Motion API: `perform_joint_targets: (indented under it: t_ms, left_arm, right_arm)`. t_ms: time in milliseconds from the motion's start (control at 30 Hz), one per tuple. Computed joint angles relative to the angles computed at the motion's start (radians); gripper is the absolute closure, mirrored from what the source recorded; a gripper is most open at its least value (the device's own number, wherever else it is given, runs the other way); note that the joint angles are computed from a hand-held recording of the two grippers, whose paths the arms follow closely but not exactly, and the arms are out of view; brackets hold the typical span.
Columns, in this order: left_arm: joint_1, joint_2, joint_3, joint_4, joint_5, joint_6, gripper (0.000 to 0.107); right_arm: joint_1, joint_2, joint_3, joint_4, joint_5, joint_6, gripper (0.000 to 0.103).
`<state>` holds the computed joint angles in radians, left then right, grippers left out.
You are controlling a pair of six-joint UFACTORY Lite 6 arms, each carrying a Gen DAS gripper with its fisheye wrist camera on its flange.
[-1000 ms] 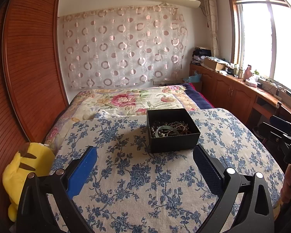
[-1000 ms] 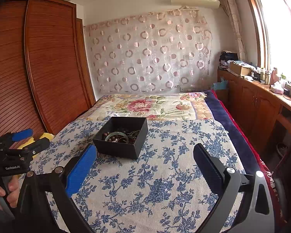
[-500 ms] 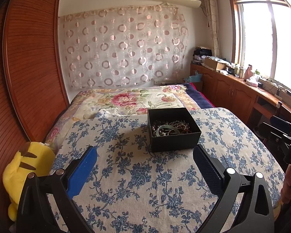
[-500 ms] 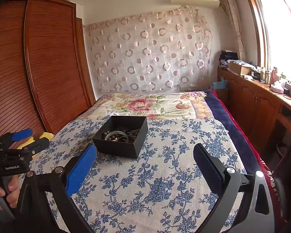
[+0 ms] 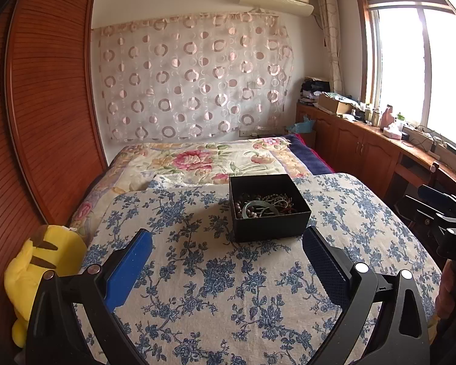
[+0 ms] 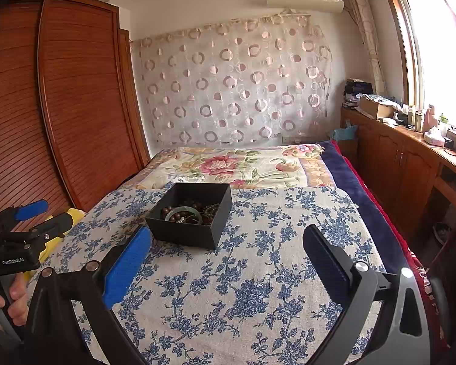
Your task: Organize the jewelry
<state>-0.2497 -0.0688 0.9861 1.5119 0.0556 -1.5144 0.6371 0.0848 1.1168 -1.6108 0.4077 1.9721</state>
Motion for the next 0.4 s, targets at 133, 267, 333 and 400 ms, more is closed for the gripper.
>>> perform_joint_targets:
  t_ms: [133, 267, 333, 400]
  left_arm:
    - [0.0, 0.0, -0.001, 0.002, 0.0, -0.003, 0.011]
    - [-0.001, -0.005, -0.004, -0.03, -0.003, 0.026, 0.011]
    - [0.0, -0.006, -0.005, 0.005, -0.005, -0.007, 0.011]
    - [0.001, -0.011, -0.011, 0.034, -0.009, -0.035, 0.011]
  right_arm:
    - [0.002, 0.001, 0.001, 0.003, -0.001, 0.0, 0.002]
    - [0.005, 0.004, 0.008, 0.014, 0.0, -0.01, 0.002]
    - [0.006, 0.005, 0.008, 0.012, 0.002, -0.008, 0.002]
    - [0.005, 0.004, 0.007, 0.012, 0.0, -0.008, 0.002]
